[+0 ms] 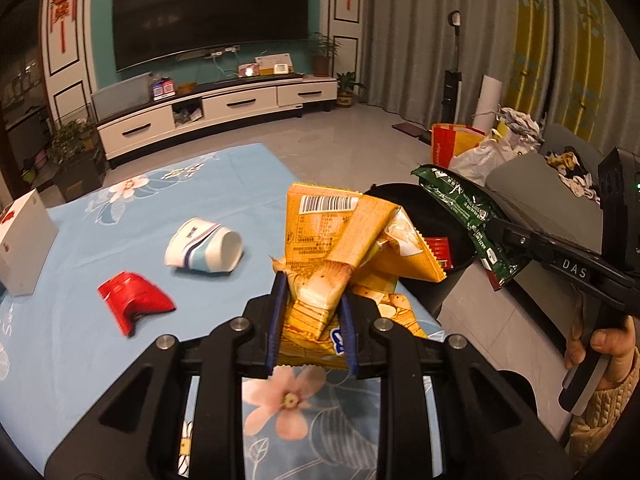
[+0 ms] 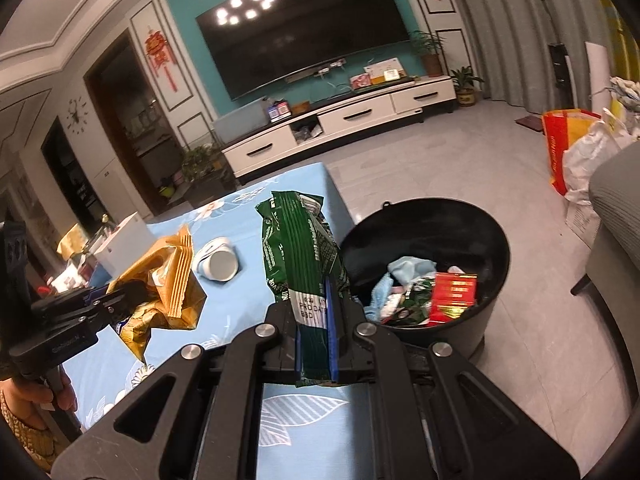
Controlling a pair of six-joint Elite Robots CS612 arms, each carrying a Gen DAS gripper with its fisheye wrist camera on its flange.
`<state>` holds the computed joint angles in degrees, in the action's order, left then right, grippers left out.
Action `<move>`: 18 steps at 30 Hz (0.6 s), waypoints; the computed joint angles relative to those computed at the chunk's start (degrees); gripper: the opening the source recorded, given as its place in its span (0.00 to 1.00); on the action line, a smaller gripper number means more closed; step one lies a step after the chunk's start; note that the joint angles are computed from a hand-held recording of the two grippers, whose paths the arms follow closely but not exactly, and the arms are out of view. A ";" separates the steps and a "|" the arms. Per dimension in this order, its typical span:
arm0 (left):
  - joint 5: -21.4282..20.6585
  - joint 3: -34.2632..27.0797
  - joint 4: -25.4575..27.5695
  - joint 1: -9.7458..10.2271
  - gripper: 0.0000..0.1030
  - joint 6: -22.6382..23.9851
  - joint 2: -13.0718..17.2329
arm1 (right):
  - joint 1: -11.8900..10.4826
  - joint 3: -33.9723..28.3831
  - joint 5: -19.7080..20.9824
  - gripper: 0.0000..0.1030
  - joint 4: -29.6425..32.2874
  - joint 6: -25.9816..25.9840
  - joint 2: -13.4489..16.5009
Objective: Collect trash
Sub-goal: 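Carry the green packet and yellow chip bag over the black bin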
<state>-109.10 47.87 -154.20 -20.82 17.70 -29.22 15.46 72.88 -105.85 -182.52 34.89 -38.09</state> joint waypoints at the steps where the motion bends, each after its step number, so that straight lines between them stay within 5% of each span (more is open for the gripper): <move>1: -0.11 -0.36 0.32 -0.18 0.25 0.32 0.16 | -0.12 0.28 -0.10 0.10 -0.11 0.32 -0.09; 18: -3.02 -8.18 4.17 -2.88 0.25 4.38 4.16 | -1.20 2.59 -2.58 0.10 -0.54 4.06 -0.51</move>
<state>-112.12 39.69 -150.03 -23.70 22.08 -25.06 14.27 75.47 -108.43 -183.05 38.96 -38.60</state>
